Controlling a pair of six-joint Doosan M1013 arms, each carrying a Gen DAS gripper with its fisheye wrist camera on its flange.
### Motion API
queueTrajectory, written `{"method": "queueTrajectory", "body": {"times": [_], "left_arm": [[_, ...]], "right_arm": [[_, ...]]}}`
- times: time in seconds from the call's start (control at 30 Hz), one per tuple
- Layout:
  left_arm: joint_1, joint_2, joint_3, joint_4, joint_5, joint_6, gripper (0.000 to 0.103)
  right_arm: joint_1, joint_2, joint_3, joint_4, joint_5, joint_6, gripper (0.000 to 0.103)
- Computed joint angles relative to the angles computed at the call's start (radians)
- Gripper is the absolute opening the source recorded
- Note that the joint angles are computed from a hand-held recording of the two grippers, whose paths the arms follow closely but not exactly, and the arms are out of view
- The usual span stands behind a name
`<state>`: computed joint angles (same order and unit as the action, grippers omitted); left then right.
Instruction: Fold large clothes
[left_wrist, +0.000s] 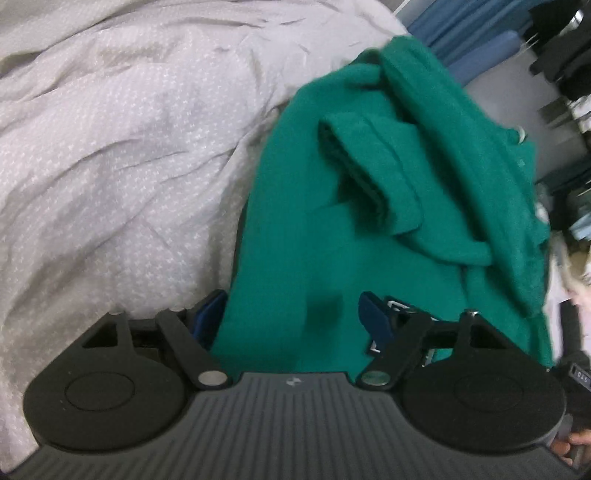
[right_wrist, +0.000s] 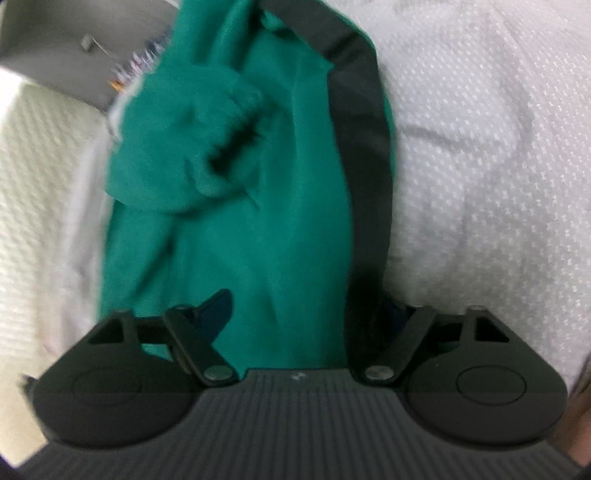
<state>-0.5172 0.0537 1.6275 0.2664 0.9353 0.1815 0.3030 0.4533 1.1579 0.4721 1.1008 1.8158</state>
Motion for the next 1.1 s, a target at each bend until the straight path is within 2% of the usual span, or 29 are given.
{"method": "queueTrajectory", "body": {"times": [0.07, 0.1, 0.13, 0.17, 0.2, 0.23, 0.3, 0.53, 0.7, 0.83, 0.97, 1.1], "left_arm": [[-0.008, 0.014, -0.020, 0.016, 0.049, 0.003, 0.065], [-0.010, 0.016, -0.024, 0.022, 0.064, 0.000, 0.054], [-0.011, 0.013, -0.020, 0.027, 0.064, -0.013, 0.043], [-0.010, 0.003, -0.010, 0.033, 0.051, -0.036, 0.038], [-0.011, -0.008, 0.002, 0.042, 0.034, -0.064, 0.028], [-0.011, -0.019, 0.012, 0.047, 0.016, -0.092, 0.021], [-0.015, -0.054, 0.045, 0.075, -0.063, -0.169, 0.014], [-0.040, -0.156, 0.120, 0.293, -0.291, -0.466, 0.009], [-0.072, -0.190, 0.122, 0.466, -0.346, -0.648, 0.009], [-0.115, -0.209, 0.106, 0.552, -0.335, -0.713, 0.009], [-0.182, -0.254, 0.120, 0.658, -0.293, -0.800, 0.009], [-0.259, -0.300, 0.114, 0.646, -0.217, -0.738, 0.009]], "right_arm": [[0.018, -0.003, -0.004, -0.054, -0.005, -0.018, 0.071], [0.022, -0.006, -0.004, -0.067, -0.009, -0.014, 0.055], [0.024, -0.005, -0.008, -0.067, -0.013, -0.002, 0.034], [0.016, -0.009, -0.002, -0.042, -0.024, 0.005, 0.027], [0.006, -0.014, 0.009, -0.007, -0.037, 0.004, 0.021], [-0.005, -0.023, 0.022, 0.029, -0.049, -0.004, 0.017], [-0.020, -0.035, 0.039, 0.109, -0.078, -0.035, 0.015], [-0.068, -0.071, 0.085, 0.432, -0.151, -0.231, 0.014], [-0.111, -0.106, 0.120, 0.629, -0.178, -0.341, 0.012], [-0.139, -0.132, 0.138, 0.744, -0.188, -0.444, 0.011], [-0.165, -0.163, 0.160, 0.832, -0.167, -0.533, 0.011], [-0.207, -0.218, 0.211, 0.904, -0.108, -0.612, 0.011]]}}
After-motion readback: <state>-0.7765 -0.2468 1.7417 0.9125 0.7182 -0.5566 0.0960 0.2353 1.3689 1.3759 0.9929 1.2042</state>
